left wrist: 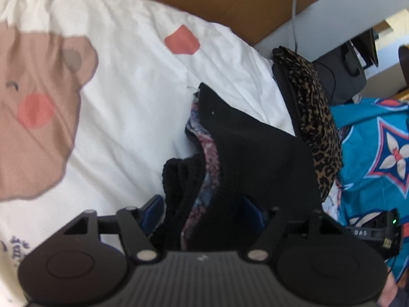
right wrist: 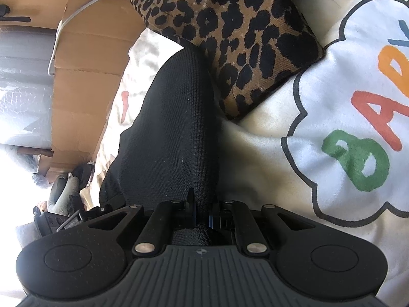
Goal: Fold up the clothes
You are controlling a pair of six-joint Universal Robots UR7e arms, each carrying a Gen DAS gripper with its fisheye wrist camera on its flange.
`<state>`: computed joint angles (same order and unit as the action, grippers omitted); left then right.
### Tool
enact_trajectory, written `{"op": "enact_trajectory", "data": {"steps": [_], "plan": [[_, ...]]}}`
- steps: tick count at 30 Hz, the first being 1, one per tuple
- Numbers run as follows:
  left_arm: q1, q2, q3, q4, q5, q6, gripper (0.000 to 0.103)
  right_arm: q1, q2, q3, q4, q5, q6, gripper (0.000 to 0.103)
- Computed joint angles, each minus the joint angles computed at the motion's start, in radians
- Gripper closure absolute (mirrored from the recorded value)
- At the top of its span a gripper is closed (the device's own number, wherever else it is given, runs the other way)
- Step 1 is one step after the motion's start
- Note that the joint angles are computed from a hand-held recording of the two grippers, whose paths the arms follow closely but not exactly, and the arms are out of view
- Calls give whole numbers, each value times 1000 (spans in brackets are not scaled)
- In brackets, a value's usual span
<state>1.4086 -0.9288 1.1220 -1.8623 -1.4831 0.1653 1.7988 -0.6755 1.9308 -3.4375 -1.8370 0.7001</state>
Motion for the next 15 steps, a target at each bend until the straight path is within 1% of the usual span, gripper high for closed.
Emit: {"op": "enact_trajectory", "data": {"steps": [2, 4, 5, 6, 8, 9, 10, 11, 13, 15], "plan": [[6, 4, -8, 7, -19, -8, 29, 2, 0, -6, 11, -5, -5, 96], [11, 9, -21, 20, -38, -16, 38, 1, -2, -4, 4, -5, -7, 93], [14, 13, -28, 28, -48, -21, 46, 0, -2, -1, -3, -5, -6, 93], [18, 16, -37, 35, -59, -29, 50, 0, -3, 2, -11, -7, -4, 92], [21, 18, -40, 35, -71, -41, 54, -2, -2, 6, -25, -9, 0, 91], [22, 18, -41, 36, -72, -37, 55, -2, 1, 6, -35, -13, -1, 89], [23, 19, -43, 40, -73, -34, 56, -2, 6, 6, -46, -20, -2, 83], [23, 22, -50, 49, -74, -32, 56, -3, 9, 6, -53, -23, -8, 80], [20, 37, -80, 84, -64, -45, 53, -16, 8, 5, -41, -3, -21, 79], [14, 48, -99, 107, -56, -61, 48, -35, 6, 6, -38, 38, -31, 76]]}}
